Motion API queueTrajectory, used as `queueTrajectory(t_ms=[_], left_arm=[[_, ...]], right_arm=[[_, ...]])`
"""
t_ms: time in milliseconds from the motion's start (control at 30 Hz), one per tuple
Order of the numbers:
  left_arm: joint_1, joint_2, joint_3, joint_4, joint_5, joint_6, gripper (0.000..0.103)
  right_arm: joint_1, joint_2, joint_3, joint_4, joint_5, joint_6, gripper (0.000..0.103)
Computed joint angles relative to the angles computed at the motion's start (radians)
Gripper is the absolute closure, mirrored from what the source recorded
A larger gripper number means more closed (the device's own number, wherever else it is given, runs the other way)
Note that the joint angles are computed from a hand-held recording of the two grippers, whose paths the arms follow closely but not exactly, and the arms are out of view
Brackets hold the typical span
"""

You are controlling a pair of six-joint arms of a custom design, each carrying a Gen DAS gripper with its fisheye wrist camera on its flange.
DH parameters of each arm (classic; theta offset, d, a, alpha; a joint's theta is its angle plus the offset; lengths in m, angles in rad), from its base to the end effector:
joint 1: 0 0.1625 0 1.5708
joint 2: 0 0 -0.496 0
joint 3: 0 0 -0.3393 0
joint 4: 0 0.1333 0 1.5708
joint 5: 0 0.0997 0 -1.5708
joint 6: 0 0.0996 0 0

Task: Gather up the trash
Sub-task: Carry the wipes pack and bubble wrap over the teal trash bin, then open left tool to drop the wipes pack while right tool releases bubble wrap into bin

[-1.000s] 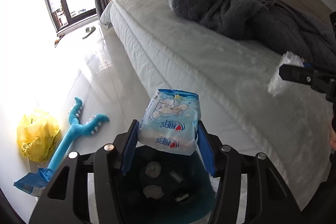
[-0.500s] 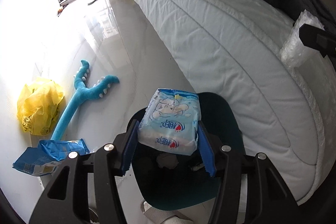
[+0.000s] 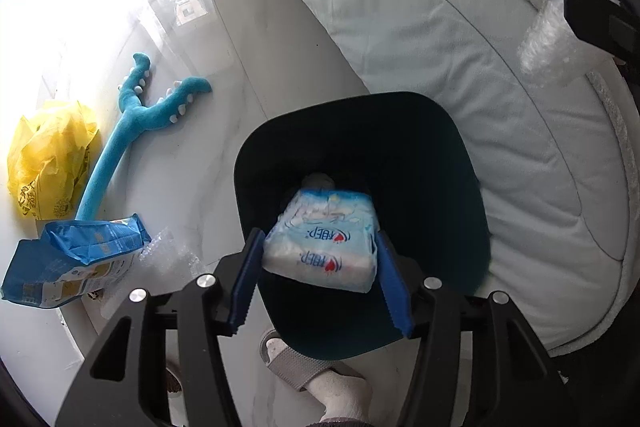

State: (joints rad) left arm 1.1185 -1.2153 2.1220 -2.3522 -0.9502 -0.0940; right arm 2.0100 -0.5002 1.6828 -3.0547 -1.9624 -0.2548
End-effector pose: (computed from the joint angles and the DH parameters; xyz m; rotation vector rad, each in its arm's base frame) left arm -0.0337 -0.5068 0.2674 0.4971 2.4617 -0.0655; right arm 0.3780 -0.5806 0.0280 0.8553 -2.6080 0.4648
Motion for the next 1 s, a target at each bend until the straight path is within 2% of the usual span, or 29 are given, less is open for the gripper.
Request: queueTrajectory(t_ms=[100,267,633,1000], left_arm=[[0.007,-0.007,-0.001,0.016,0.001,0.000,0.036],[0.012,-0.033,0.006,-0.012,0.013,0.007,0.029],[-0.017,-0.100,0.055,-0.252,0.018,0.121,0.026],[-0.048,-0.152,0.086,-0.477,0.022,0.178,0.026]], right_arm=[[0.000,0.015,-0.011,0.015,-0.005,0.007,0.068],[0.003,0.032,-0.024,0.064,-0.024,0.028,0.069],[-0.009,0.084,-0.066,0.199,-0.050,0.091,0.069],[-0.016,0.140,-0.102,0.295,-0.042,0.125,0.068]])
